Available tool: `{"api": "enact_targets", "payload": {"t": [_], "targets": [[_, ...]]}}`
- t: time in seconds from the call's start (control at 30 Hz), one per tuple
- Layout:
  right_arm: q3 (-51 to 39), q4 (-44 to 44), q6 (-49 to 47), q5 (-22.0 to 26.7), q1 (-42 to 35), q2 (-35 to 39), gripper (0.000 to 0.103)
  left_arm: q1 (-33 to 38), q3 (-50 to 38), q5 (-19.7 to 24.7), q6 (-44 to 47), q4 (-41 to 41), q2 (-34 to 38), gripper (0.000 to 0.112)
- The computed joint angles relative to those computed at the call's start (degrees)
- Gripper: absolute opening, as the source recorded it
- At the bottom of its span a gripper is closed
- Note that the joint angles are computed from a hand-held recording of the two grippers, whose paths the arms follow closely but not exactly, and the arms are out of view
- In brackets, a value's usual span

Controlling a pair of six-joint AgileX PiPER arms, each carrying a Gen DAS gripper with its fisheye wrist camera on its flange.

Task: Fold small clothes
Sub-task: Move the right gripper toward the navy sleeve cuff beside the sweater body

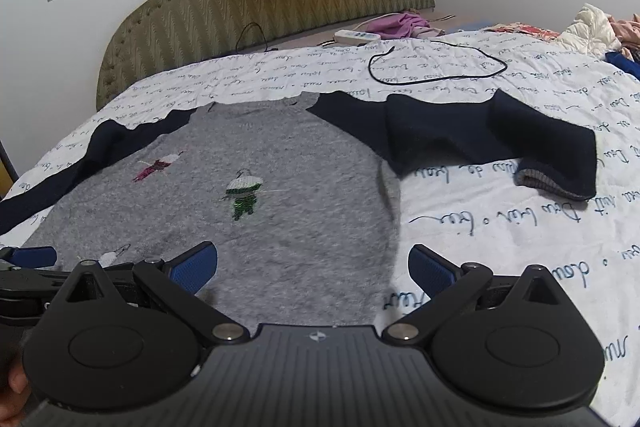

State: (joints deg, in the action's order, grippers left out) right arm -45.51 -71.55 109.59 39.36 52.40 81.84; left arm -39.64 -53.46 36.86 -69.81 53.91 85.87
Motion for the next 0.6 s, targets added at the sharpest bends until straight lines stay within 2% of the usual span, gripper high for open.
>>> {"api": "enact_targets", "payload": {"t": [0.17,0.33,0.6], "targets": [[2.14,-3.13,1.28,-1.01,-0.67,-1.30,0.103,-0.45,-0.94,0.24,-1.21,1.50,1.56,0.103],[1.25,-2.34,-1.66,3.01,1.19,0.15,0.103,-0.80,-1.42,0.98,-2.98,2.72,2.84,0.103],[1.45,-3.89,-0.59,4.27,1.84,0.93,0.101,-0.95,-1.77,1.51,-4.74,4.26,3.74,0.103]]}}
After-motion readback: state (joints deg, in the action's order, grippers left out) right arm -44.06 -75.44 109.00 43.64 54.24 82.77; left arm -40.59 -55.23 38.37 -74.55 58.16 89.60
